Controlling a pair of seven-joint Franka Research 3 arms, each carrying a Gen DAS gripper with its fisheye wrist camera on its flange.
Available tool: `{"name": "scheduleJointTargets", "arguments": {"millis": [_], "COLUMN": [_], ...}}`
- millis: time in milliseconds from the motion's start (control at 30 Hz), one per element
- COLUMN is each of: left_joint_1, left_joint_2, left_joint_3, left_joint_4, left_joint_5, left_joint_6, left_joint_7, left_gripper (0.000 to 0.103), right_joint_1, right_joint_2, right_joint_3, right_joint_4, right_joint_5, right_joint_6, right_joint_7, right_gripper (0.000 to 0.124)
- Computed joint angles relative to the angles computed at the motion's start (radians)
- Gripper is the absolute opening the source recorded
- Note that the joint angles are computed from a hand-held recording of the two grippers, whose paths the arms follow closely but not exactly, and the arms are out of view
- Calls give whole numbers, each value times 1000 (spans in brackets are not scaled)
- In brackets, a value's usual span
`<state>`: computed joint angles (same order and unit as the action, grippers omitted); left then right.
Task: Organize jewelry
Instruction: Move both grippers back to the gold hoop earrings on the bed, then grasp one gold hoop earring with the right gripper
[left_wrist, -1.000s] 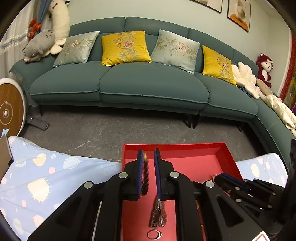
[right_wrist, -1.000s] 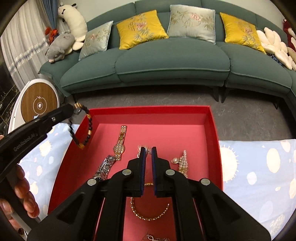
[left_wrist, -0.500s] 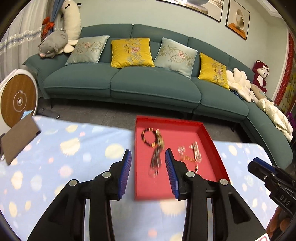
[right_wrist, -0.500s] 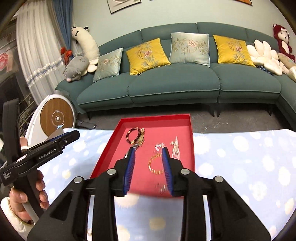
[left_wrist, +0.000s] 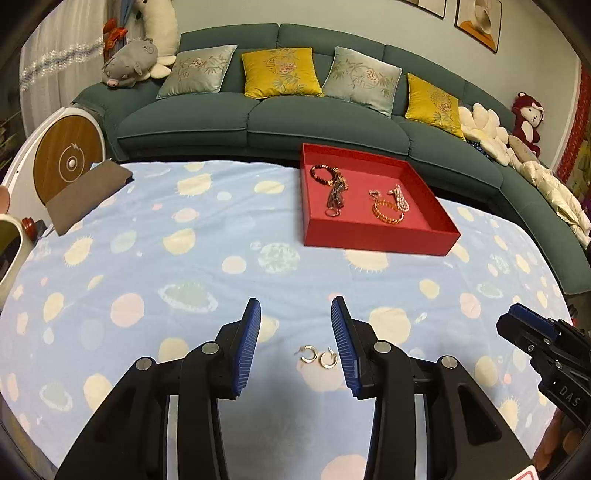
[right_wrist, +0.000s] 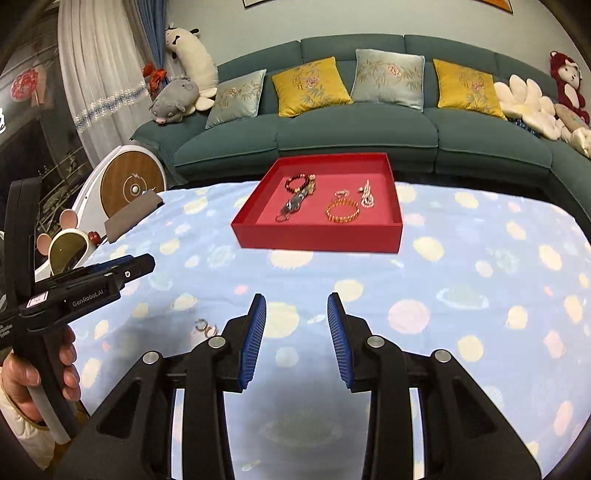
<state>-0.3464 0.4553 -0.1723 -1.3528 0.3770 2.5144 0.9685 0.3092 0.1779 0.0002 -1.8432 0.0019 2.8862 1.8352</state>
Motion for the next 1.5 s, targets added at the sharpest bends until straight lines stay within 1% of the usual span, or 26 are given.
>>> {"name": "scheduleJointTargets", "arguments": {"millis": [33, 100, 200, 267, 400, 600, 800, 933, 1033, 1067, 1233, 1267, 1333, 1400, 1500], "left_joint_1": [1, 14, 5, 11, 36, 54, 56, 57, 61, 62, 69, 71, 73, 72, 73], "left_joint_2": [-7, -20, -47, -57, -62, -70, -55, -50, -54, -55, -63, -64, -65, -66, -57], "left_joint_3": [0, -5, 15, 13, 0, -1, -3, -4, -4, -4, -5, -6, -7, -5, -8], "left_joint_4": [-18, -49, -102, -125, -150, -177, -163, -155, -161, -162, -173, -173, -174, -175, -162], "left_joint_5": [-3, -17, 35, 48, 21, 10, 1, -8, -15, -15, -26, -29, -33, -31, -39], "left_joint_6": [-5, -3, 16, 14, -7, -14, -34, -34, -28, -28, -21, -21, -16, -14, -18], "left_joint_7": [-6, 0, -19, -15, 11, 18, 25, 24, 25, 24, 28, 27, 27, 23, 27], "left_gripper": [38, 38, 38, 38, 38, 38, 38, 38, 38, 38, 38, 38, 38, 38, 38], "right_joint_1": [4, 32, 47, 62, 67, 98, 112, 141, 150, 149, 165, 167, 171, 166, 165], "right_joint_2": [0, -2, 14, 30, 73, 157, 256, 327, 356, 355, 374, 378, 382, 383, 375], "right_joint_3": [4, -13, -6, -6, 16, 16, 23, -1, -13, -14, -25, -27, -28, -20, -22], "right_joint_4": [-10, -29, -24, -15, 22, 121, 247, 345, 374, 367, 398, 401, 405, 409, 398], "right_joint_5": [3, -60, -92, -117, -84, -67, -30, -48, -53, -52, -73, -76, -81, -71, -62], "right_joint_6": [-4, -7, -18, -28, -48, -104, -155, -202, -224, -211, -218, -215, -210, -213, -213], "right_joint_7": [2, 54, 62, 64, 14, -38, -95, -107, -108, -108, -112, -112, -117, -128, -121], "right_gripper": [33, 33, 33, 33, 33, 33, 33, 33, 33, 33, 33, 33, 27, 18, 18]}}
